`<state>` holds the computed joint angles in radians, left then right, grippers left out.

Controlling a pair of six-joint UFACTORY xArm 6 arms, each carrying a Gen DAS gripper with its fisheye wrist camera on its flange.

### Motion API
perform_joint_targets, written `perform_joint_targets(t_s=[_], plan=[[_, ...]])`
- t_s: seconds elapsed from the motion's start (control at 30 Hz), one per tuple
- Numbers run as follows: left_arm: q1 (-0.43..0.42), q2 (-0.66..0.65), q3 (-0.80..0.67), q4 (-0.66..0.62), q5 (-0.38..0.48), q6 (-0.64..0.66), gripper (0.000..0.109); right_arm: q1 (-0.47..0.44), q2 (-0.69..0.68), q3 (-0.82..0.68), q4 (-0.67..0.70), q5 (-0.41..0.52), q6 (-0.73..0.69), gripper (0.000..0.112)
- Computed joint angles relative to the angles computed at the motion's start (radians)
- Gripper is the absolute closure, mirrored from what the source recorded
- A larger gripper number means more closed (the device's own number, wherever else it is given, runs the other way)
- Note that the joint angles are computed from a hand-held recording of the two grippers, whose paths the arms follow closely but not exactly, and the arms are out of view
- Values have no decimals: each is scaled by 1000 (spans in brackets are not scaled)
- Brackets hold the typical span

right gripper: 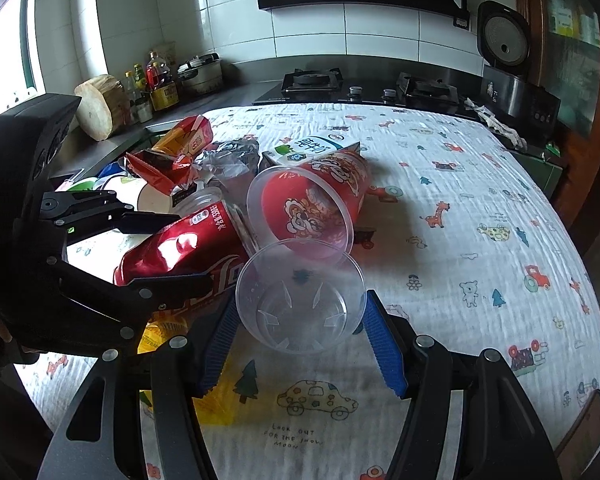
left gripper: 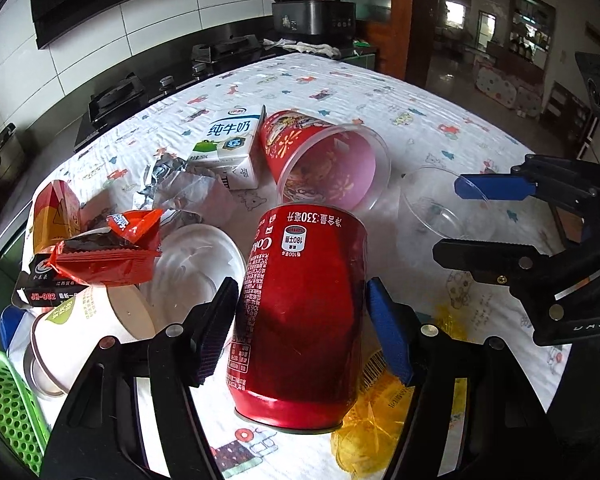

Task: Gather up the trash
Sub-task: 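Lift the red cola can with the left gripper over the green basket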

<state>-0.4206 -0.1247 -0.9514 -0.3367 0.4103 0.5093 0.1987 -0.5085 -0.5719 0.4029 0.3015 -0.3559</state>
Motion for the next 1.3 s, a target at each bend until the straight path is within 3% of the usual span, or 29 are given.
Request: perform_joint_targets(t_s=[0.27, 0.4, 0.63, 0.8, 0.93, 1.3], plan=[[67, -116, 39, -228, -7, 101, 44, 40, -17, -43, -79, 24, 56, 52], [131, -212, 91, -272, -23, 126, 44, 91, 7, -98, -116, 42, 78, 52], [368, -353, 157, -237, -17, 101, 44, 235, 130, -260, -145, 81, 105, 52], [562, -331, 152, -152, 11, 41, 44, 345, 286, -434, -108, 123, 80, 52], [689, -281, 136, -169, 33, 47, 44, 425, 448, -616, -75, 181, 63, 52], [897, -167, 78, -345, 74, 193, 44, 576, 959, -1230, -92, 414, 114, 52]])
